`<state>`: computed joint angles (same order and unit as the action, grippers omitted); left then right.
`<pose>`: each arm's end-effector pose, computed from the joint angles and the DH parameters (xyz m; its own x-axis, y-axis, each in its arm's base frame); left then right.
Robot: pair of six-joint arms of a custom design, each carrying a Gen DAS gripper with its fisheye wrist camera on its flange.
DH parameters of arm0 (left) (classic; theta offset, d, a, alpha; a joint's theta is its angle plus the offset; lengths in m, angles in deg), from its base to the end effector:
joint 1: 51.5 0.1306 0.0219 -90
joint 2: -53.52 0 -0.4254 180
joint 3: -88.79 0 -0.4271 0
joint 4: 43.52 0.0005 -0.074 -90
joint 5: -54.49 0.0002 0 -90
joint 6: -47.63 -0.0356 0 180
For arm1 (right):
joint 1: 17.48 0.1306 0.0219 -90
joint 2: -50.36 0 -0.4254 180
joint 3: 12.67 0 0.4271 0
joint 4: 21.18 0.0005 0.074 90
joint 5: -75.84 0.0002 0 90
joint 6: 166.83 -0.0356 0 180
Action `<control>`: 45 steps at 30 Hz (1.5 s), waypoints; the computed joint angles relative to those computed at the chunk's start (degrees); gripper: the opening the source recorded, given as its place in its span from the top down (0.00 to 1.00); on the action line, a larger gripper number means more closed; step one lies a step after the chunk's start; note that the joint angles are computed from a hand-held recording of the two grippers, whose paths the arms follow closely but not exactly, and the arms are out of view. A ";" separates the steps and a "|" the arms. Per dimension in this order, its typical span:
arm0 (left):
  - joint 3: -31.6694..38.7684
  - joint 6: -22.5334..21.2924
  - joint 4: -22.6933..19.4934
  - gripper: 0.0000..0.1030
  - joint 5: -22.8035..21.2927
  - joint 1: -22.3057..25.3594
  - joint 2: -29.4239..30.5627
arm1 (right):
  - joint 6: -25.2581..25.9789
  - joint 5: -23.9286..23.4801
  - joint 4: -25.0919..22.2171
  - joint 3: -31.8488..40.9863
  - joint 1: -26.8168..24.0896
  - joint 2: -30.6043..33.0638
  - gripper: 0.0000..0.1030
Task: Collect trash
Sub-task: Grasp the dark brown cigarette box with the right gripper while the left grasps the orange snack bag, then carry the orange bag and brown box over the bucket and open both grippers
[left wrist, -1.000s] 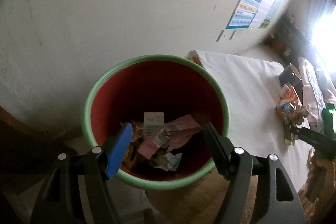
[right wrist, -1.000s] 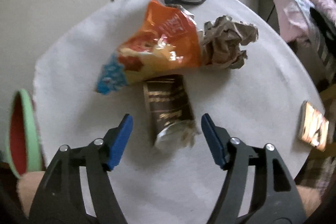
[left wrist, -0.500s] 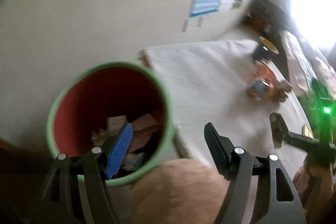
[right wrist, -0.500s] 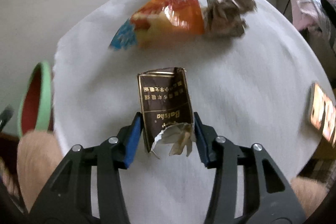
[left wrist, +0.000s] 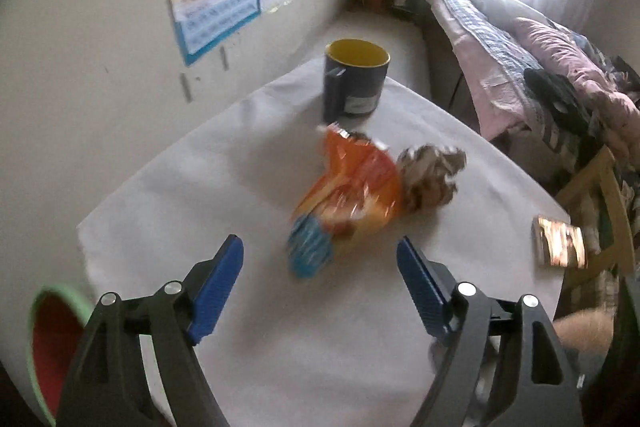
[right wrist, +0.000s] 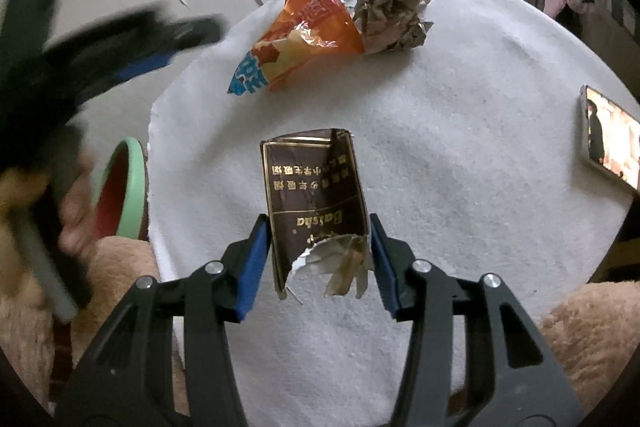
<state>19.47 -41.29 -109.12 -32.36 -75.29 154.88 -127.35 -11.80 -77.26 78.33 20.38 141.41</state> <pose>0.5369 -0.2394 0.5256 -0.7691 0.3185 -0.5542 0.4163 0.9075 -0.0562 0.4099 0.3162 0.4645 -0.8761 0.2957 -0.3807 0.1276 0.9038 0.4084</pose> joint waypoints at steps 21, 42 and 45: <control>8.92 -3.48 -7.94 0.51 -3.42 -2.48 10.53 | -2.44 -3.36 4.15 -2.14 -1.47 -0.95 0.54; -10.39 3.55 -1.87 0.54 -2.78 3.45 -11.10 | -1.16 1.35 0.29 -0.15 -0.14 0.19 0.54; -12.96 5.65 -2.11 0.54 -1.41 3.97 -13.24 | -0.57 2.04 -0.52 0.69 -0.06 1.03 0.54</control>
<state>6.51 -35.64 -111.22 -33.78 -71.32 141.64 -127.92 -9.77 -77.78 79.02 20.31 142.44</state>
